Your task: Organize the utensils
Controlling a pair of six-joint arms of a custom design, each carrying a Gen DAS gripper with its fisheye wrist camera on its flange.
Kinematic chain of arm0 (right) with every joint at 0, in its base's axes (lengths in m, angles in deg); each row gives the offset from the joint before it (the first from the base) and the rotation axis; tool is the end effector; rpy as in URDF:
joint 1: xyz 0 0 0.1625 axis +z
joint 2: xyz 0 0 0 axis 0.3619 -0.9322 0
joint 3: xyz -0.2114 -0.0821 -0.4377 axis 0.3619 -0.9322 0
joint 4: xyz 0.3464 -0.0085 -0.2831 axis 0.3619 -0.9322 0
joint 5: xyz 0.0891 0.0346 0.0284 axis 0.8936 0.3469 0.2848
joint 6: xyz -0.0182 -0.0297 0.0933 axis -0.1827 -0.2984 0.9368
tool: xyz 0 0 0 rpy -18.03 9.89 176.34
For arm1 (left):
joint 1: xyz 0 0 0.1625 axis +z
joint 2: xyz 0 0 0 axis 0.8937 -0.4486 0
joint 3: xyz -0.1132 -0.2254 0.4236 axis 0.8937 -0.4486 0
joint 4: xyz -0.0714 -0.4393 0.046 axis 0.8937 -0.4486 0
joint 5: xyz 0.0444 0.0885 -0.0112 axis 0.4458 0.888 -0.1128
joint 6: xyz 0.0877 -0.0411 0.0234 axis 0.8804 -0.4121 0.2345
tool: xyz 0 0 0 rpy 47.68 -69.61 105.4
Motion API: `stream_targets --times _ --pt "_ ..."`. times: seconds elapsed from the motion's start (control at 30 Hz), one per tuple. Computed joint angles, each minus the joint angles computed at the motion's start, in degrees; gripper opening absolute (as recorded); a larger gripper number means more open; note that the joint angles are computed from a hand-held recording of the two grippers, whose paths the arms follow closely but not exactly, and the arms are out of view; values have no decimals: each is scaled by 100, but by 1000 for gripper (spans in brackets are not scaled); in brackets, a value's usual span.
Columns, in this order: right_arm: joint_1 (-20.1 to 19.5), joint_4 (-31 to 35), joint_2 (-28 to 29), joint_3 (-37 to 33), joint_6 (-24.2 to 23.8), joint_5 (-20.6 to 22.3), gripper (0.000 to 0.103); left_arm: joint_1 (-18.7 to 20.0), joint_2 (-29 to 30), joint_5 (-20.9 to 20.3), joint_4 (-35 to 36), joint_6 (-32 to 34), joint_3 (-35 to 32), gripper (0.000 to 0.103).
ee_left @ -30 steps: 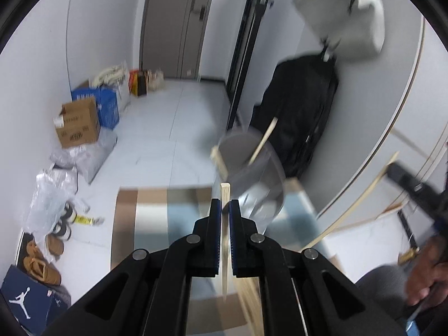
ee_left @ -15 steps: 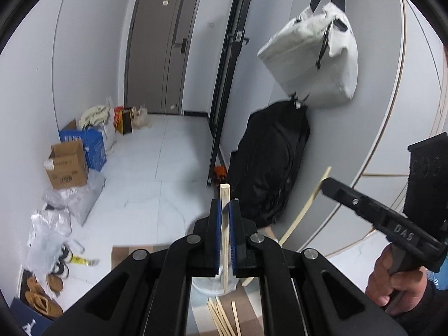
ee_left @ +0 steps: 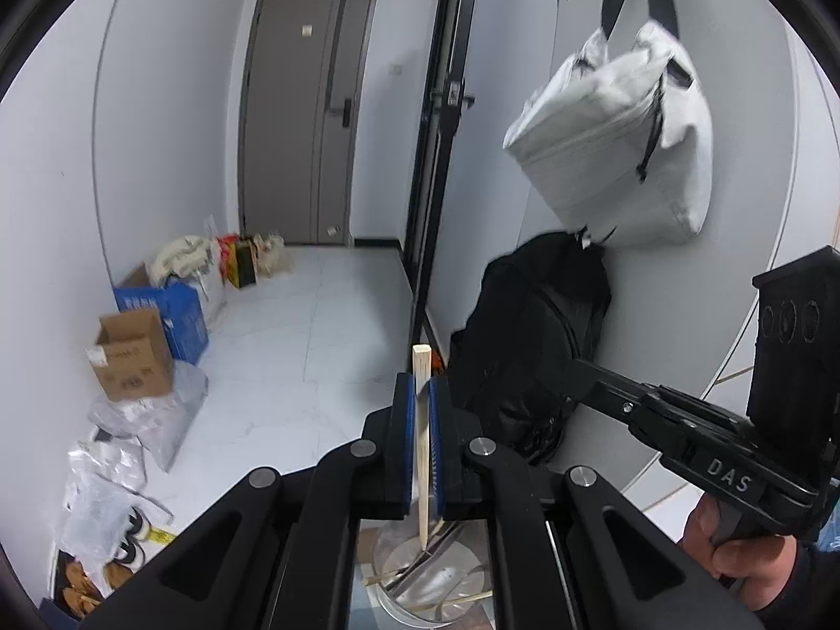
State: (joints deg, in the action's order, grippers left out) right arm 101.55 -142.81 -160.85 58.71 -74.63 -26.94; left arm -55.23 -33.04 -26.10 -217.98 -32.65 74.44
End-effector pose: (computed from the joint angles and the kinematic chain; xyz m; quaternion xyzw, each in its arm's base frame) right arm 0.3136 -0.2877 0.4078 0.2789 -0.8622 0.4217 0.0331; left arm -0.3984 -0.2687 0.3504 0.3029 0.8530 -0.3849 0.1804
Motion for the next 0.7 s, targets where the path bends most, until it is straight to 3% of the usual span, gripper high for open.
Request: stream_targets --times 0.1,0.3,0.57,0.7 --pt "-349 23 -207 237 16 337 0 135 19 -248 -185 72 103 2" --pt "-1132 355 -1043 738 211 869 1 50 50 -42 -326 353 312 2" --pt "-1468 621 -1592 1126 326 963 2 -111 135 360 -145 358 334 2" --pt "-1605 813 -1685 1248 452 1045 2 -16 161 342 -217 385 285 2"
